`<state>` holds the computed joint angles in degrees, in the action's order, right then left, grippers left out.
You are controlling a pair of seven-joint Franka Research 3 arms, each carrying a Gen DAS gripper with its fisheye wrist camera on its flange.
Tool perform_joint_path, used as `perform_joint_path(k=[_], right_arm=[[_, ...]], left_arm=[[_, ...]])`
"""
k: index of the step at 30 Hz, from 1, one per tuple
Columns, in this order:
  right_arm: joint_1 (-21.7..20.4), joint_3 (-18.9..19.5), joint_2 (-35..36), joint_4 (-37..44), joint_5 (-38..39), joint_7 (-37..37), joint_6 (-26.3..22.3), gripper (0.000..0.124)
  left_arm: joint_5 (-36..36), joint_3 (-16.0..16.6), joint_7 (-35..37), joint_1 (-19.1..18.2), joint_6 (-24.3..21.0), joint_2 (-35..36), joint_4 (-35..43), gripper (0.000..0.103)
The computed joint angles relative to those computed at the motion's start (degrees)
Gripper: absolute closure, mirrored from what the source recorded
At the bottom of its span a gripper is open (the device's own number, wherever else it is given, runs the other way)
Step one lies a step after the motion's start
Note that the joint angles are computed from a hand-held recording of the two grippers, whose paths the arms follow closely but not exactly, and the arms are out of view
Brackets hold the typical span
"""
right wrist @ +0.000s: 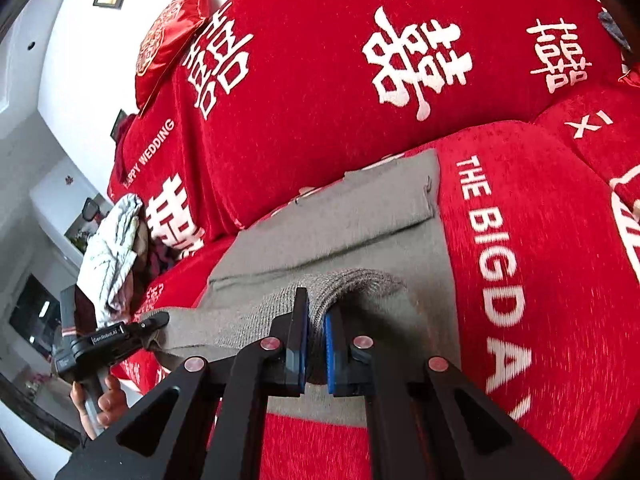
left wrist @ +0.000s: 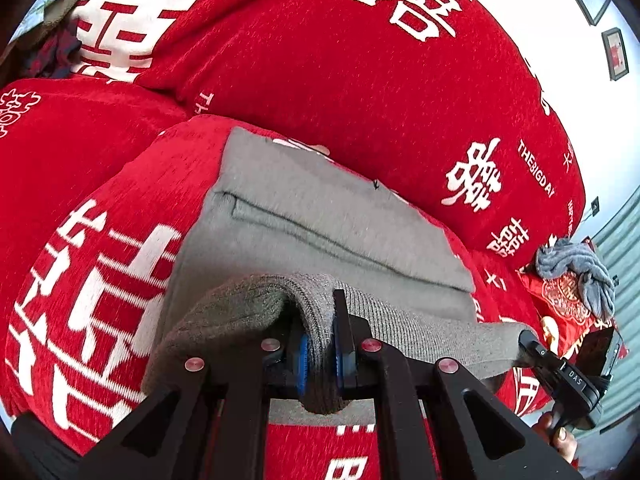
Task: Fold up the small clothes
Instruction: 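Lift the held fold with both grippers and lay it toward the collar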
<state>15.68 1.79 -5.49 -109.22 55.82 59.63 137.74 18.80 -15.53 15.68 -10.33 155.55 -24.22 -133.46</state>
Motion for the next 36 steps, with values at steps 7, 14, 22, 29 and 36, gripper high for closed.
perform_joint_path(k=[7, 14, 22, 29, 36], right_arm=[[-0.22, 0.87, 4.38, 5.76, -3.07, 4.00, 1.21, 0.117], [-0.77, 1.91, 8.52, 11.28, -6.14, 7.61, 1.35, 0.117], [-1.01, 3.26, 13.87, 18.20, -10.17, 11.37, 1.29, 0.117], [-1.36, 4.06, 19.31, 25.38, -14.56, 15.87, 0.32, 0.117], [-1.67, 4.51, 27.02, 35.73, -19.33, 21.64, -1.63, 0.117]], left_arm=[[-0.37, 1.46, 0.87, 0.59, 1.55, 2.38, 2.26, 0.092], [-4.97, 4.22, 5.87, -0.37, 3.48, 4.26, 3.75, 0.092], [-8.64, 5.43, 9.89, 0.23, 3.53, 7.18, 6.23, 0.092], [-10.28, 6.06, 14.20, 0.97, 1.92, 11.57, 11.42, 0.092], [-11.85, 6.41, 18.88, 2.07, -0.71, 18.51, 20.10, 0.092]])
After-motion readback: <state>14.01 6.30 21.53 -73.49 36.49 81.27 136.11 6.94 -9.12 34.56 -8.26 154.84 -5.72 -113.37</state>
